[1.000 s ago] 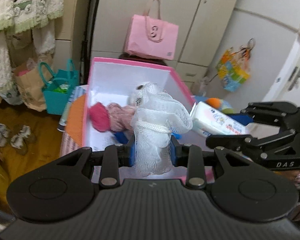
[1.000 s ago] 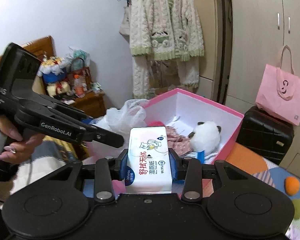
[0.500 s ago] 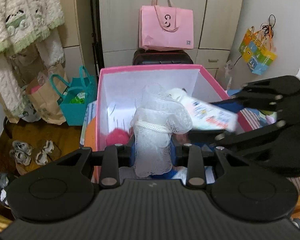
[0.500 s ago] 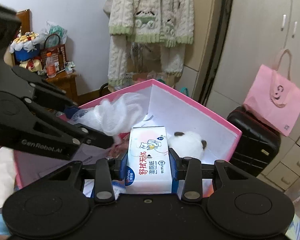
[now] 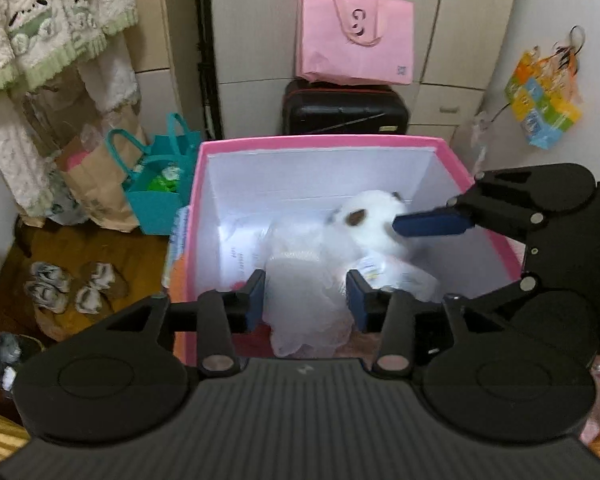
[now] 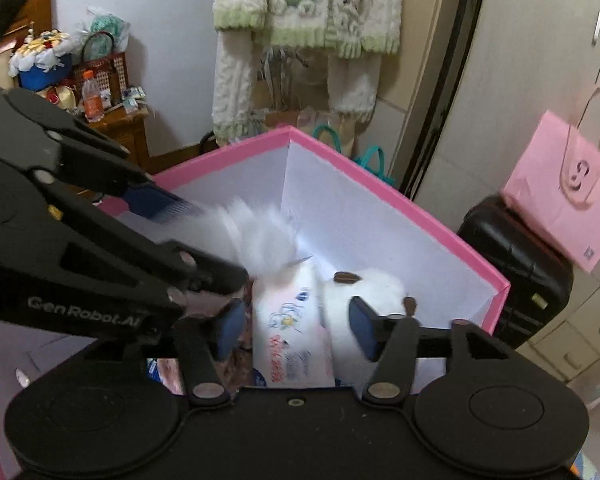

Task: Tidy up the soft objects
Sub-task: 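Lower the puff and white pack into the pink box and open both tools, then withdraw both tools from the box toward the purple plush toy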

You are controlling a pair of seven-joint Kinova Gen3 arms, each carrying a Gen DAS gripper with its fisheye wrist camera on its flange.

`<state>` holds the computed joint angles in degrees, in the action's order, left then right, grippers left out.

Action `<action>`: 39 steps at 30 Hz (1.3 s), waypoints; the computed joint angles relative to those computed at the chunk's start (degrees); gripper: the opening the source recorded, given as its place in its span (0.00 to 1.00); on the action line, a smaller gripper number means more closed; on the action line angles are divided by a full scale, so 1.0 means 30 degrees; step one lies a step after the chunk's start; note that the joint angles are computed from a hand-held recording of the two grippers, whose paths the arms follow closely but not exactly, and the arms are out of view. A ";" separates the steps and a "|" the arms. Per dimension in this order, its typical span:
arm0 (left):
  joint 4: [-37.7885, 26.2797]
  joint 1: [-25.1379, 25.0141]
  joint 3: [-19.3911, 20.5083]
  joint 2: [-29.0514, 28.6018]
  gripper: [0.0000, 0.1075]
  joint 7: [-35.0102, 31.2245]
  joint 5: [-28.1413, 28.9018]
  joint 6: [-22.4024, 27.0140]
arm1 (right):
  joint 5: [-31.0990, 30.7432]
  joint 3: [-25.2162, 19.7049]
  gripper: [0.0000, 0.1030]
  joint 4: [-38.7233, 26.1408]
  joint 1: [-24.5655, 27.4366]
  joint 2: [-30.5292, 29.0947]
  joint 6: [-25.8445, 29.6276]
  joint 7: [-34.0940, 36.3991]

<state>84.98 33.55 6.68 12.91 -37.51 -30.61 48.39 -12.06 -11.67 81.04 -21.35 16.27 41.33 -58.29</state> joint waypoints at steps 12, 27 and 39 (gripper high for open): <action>0.1715 0.1125 0.1157 -0.2166 0.55 0.2246 -0.2067 0.0387 | -0.1734 0.0075 0.63 0.2081 0.0867 -0.2749 0.0207 0.1204; 0.1608 0.0386 0.3850 -0.4332 0.57 0.0700 0.0209 0.1497 | -0.2134 0.0972 0.65 0.3252 0.0626 -0.6167 0.3016 0.1125; 0.0744 0.1432 0.5063 -0.4276 0.60 0.0811 0.0601 0.3581 | -0.3139 0.2211 0.67 0.5092 0.0474 -0.9158 0.4204 0.2356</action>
<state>87.22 37.85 21.87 0.08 -35.08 -28.80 59.13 -21.48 -5.03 96.31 -19.93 -11.20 53.95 -51.22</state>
